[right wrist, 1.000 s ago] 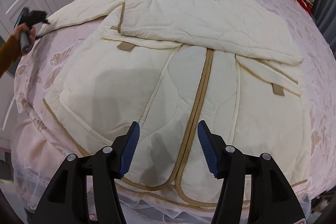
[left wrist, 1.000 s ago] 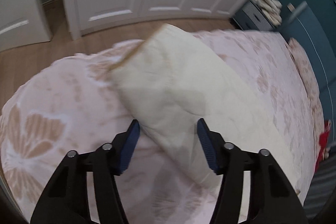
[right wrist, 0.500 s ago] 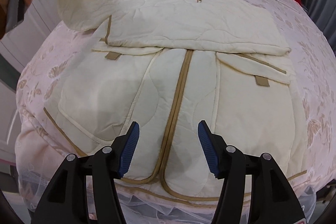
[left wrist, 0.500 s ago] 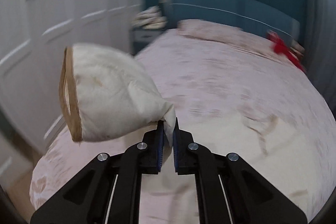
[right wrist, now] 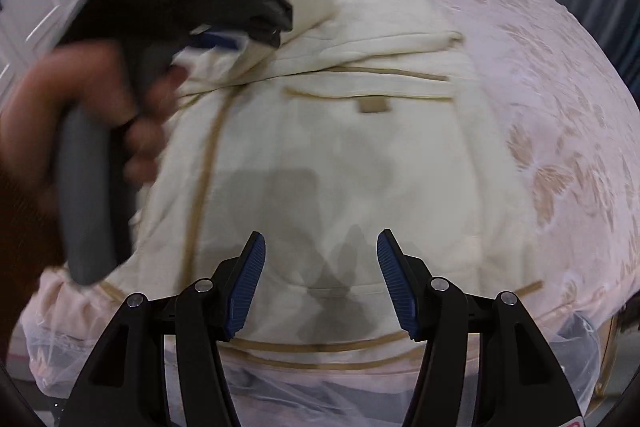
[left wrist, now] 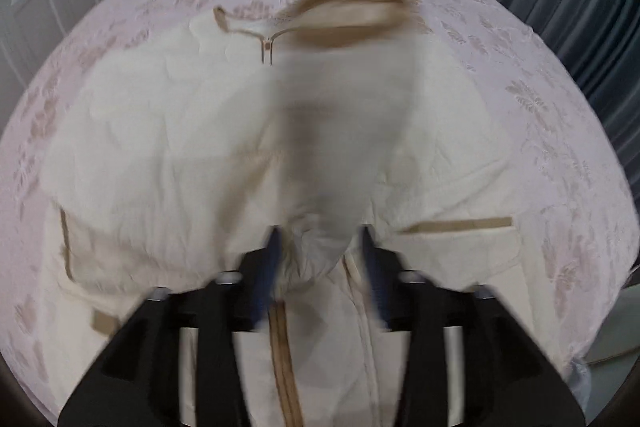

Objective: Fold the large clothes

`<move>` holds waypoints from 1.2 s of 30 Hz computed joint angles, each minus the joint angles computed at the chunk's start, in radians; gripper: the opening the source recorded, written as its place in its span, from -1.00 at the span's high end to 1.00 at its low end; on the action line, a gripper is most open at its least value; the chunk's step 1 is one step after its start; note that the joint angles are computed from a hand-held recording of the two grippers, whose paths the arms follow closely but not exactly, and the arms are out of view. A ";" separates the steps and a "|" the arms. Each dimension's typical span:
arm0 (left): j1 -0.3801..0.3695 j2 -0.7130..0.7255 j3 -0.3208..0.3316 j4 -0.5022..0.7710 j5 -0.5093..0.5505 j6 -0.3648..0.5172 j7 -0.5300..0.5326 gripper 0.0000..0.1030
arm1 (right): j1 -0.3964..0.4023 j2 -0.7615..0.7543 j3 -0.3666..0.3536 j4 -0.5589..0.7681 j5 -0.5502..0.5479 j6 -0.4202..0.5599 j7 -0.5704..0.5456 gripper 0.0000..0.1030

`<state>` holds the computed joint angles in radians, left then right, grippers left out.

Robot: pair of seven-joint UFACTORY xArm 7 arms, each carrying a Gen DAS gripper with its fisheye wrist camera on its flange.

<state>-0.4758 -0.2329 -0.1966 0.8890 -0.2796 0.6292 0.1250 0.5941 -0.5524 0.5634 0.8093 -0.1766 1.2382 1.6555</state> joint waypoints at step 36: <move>0.309 0.205 0.097 0.139 0.001 -0.145 -0.192 0.87 | -0.489 -0.001 -0.175 0.001 -0.328 -0.288 -0.333 0.91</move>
<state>-0.1669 -0.0280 -0.1000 1.0282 -0.2782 0.4837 -0.0673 0.1053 -0.5531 0.3882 0.8107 -0.5042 0.9506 1.3226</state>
